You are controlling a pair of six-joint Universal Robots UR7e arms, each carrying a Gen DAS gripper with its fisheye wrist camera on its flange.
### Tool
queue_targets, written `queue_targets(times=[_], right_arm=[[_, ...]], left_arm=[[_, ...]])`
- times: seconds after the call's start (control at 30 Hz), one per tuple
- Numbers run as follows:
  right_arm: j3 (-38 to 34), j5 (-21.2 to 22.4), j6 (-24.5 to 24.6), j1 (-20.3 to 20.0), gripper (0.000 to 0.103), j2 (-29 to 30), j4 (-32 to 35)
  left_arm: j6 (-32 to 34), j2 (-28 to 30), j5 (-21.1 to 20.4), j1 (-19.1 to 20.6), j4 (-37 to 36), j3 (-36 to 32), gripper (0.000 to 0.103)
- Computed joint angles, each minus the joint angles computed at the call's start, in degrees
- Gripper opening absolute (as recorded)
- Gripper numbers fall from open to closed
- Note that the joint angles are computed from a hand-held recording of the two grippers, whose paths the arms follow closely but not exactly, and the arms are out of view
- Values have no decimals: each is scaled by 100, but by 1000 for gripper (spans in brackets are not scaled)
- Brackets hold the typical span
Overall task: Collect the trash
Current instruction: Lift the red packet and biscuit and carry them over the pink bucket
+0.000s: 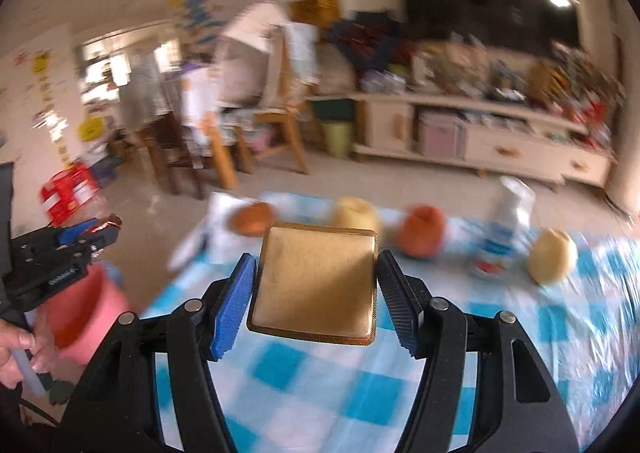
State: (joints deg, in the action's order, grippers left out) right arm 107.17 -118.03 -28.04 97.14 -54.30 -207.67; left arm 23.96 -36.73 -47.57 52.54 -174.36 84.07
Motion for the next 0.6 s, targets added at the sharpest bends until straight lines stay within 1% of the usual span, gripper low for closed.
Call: queue_targets(times=[0.1, 0.17, 0.23, 0.3, 0.4, 0.5, 0.6], right_arm=[[-371, 227, -36, 431, 63, 418, 428], [-680, 341, -26, 643, 63, 744, 709], [-1153, 421, -64, 875, 63, 1224, 1044], [-1630, 476, -111, 1046, 63, 1662, 1379], [-2260, 510, 4, 1200, 63, 2179, 1880], [-2835, 454, 119, 1255, 63, 2596, 2305], [-3245, 331, 89, 1290, 63, 2898, 2561]], left_arm=[[-9, -639, 290, 194, -260, 557, 39], [-39, -902, 422, 318, -297, 748, 39], [-99, -1158, 528, 503, -317, 922, 39], [-106, -1292, 564, 669, -260, 955, 39], [-105, -1389, 537, 923, -151, 931, 39], [-166, -1399, 444, 1124, -76, 855, 39], [-204, -1379, 307, 1258, -68, 806, 39]])
